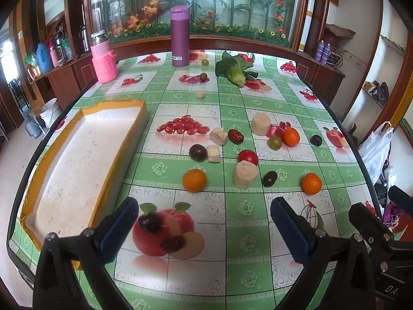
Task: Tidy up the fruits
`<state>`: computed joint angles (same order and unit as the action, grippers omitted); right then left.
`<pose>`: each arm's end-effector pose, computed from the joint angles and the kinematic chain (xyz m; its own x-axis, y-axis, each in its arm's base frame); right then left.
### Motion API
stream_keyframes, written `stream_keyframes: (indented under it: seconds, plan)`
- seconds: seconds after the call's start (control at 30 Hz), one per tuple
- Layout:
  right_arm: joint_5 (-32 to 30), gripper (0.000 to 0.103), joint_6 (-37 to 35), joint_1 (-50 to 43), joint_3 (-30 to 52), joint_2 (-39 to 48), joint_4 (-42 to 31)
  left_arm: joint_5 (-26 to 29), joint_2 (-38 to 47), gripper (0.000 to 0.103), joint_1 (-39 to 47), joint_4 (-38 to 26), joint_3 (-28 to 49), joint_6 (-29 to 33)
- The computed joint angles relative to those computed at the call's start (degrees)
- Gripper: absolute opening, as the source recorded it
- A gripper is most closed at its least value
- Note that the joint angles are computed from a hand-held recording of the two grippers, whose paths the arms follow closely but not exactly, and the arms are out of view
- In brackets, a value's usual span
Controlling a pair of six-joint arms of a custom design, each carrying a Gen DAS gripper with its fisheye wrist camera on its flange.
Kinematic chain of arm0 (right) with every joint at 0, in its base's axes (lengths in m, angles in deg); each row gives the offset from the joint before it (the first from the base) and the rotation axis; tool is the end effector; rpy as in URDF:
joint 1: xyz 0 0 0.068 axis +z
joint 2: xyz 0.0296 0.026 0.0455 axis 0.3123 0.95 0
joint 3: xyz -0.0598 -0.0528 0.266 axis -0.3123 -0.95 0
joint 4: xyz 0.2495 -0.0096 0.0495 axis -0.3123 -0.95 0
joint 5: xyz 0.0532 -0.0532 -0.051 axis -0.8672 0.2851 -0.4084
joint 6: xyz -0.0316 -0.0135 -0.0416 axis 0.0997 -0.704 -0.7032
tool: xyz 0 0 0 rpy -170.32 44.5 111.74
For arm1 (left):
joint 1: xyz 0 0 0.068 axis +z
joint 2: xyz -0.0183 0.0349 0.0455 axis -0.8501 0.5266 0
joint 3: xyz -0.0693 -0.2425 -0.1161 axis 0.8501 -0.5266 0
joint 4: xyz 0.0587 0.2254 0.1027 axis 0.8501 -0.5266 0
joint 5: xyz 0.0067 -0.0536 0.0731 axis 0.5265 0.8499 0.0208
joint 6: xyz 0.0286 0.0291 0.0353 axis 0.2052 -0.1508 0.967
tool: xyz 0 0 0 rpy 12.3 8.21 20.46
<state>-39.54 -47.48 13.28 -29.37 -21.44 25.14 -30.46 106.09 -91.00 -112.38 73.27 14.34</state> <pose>0.2013 -0.0174 0.2799 -0.7511 0.0253 -0.6597 0.0572 0.9980 -0.0268 0.2424 -0.1445 0.2569 -0.7794 0.0278 -0.6259 0.0704 0.9966 -0.0434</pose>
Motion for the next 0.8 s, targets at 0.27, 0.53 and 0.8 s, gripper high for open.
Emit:
stream_keyframes:
  seconds: [0.27,0.53,0.8]
  plan:
    - [0.87,0.103,1.5,0.15,-1.72,-2.41,0.57,-1.49,-1.69,0.103,-0.74,0.91,-1.71,-0.79]
    - [2.89,0.103,2.28,1.34,-4.63,-6.49,3.25,-3.31,-5.78,0.103,-1.04,5.43,-4.99,-2.53]
    - [3.61,0.103,2.18,2.32,-5.43,-7.15,4.01,-3.77,-5.51,0.103,-0.84,6.07,-4.88,-1.83]
